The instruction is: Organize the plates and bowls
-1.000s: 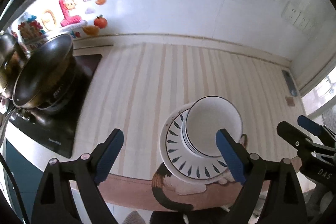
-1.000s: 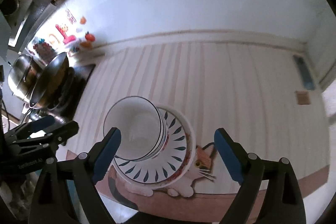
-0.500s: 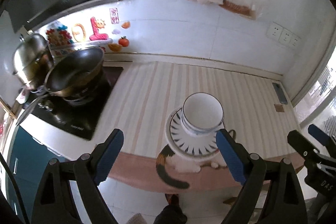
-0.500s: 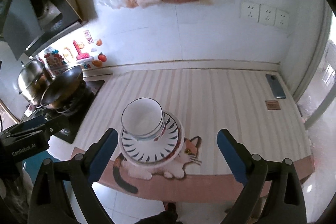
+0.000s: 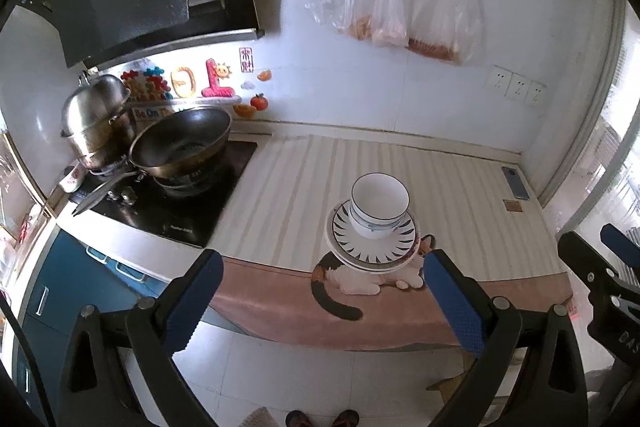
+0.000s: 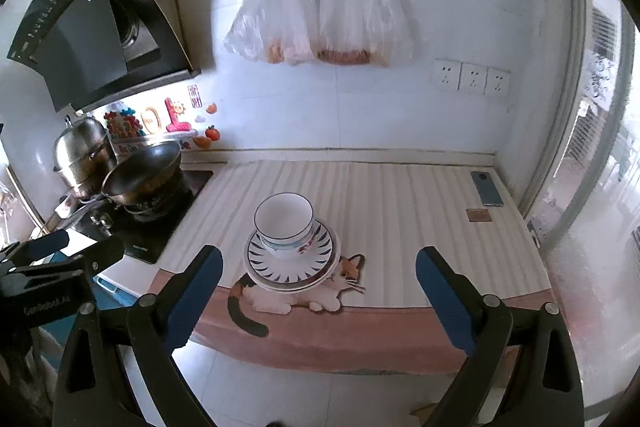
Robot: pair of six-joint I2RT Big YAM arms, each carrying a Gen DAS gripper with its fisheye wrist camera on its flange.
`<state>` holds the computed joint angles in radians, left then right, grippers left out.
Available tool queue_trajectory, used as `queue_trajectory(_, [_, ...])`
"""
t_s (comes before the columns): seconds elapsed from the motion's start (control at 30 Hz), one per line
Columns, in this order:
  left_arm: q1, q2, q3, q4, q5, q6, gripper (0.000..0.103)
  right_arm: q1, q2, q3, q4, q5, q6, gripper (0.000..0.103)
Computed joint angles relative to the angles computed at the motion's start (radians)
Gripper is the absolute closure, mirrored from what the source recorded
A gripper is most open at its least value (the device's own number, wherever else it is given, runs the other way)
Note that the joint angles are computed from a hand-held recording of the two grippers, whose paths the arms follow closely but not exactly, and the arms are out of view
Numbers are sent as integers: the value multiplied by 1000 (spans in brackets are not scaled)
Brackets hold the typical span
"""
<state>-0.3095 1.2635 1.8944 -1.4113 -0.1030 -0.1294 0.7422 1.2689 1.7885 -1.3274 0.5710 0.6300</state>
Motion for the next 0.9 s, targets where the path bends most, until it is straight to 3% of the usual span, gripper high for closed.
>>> queue_trajectory(0.3, [41,-76,-53,-6,29,51,0,148,15,67,-119,131,144,3])
queue_trajectory(0.63, [65,-109,-82,-6,49,61,0,199,23,74,-160,148,215,3])
queue_trajectory(0.9, [74,-110,-79,3,54,80,0,195,31,83,-156,143,203,3])
